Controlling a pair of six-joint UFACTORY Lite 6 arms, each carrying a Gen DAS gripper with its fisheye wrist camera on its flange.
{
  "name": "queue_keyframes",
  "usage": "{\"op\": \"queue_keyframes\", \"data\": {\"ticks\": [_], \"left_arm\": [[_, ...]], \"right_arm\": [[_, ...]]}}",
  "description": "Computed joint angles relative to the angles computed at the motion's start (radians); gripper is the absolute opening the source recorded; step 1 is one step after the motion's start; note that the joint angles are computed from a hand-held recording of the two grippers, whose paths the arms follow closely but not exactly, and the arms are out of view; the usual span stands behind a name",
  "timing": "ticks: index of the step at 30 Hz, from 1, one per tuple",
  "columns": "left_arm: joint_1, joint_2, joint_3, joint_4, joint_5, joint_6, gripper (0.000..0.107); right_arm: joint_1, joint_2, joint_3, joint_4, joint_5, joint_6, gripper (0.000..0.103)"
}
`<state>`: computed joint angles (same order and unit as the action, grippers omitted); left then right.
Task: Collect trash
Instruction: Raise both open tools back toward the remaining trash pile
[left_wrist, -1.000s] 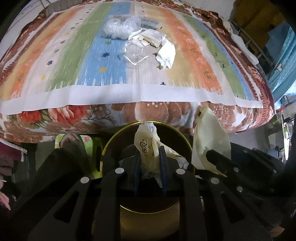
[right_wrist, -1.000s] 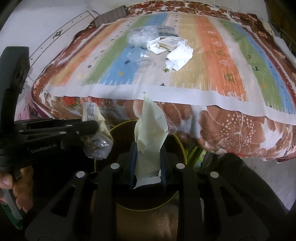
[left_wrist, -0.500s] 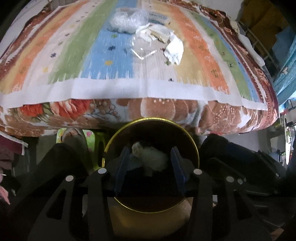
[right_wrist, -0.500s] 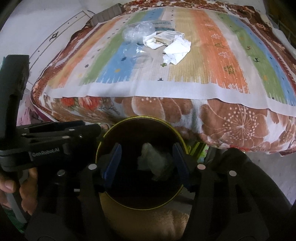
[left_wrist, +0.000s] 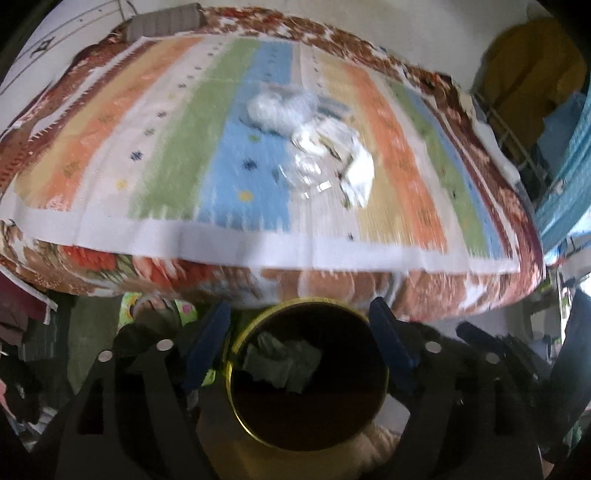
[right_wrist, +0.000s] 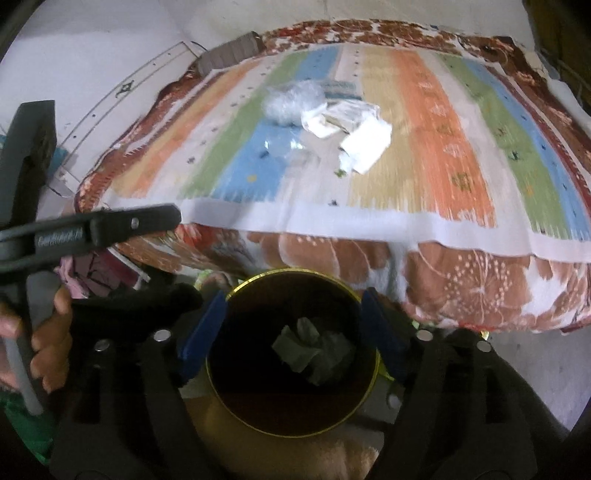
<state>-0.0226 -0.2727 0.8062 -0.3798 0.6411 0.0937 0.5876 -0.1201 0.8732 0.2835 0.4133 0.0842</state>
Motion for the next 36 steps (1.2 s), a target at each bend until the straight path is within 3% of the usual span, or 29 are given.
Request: {"op": "queue_keyframes", "data": {"ticks": [4, 8, 13, 20, 27, 30, 36], "left_arm": [[0.052, 0.052, 0.069, -0.098, 0.021, 0.087, 0.083], [0.037, 0.108, 0.154, -0.033, -0.014, 0.046, 0.087], [0.041, 0.154, 0.227, 0.012, -0.056, 0.035, 0.097], [0.036, 0.310, 0.392, 0.129, -0.107, -0.017, 0.097], [0.072, 0.505, 0.553, 0.099, -0.127, 0.013, 0.097], [0.089, 0.591, 0.641, 0.068, -0.078, 0.040, 0.097], [0.156, 0.705, 0.735, -0.136, -0.022, 0.167, 0.097]], "right_arm": [[-0.017, 0.047, 0.086, -0.017, 0.028, -0.021, 0.075], [-0.025, 0.075, 0.174, -0.134, 0.043, 0.045, 0.081], [-0.076, 0.109, 0.265, -0.028, 0.061, -0.081, 0.084], [-0.117, 0.252, 0.460, -0.046, 0.097, -0.105, 0.088], [-0.147, 0.384, 0.610, -0.104, 0.096, -0.105, 0.092], [-0.150, 0.442, 0.680, -0.152, 0.116, -0.070, 0.092], [-0.152, 0.512, 0.756, -0.159, 0.124, -0.089, 0.092]]}}
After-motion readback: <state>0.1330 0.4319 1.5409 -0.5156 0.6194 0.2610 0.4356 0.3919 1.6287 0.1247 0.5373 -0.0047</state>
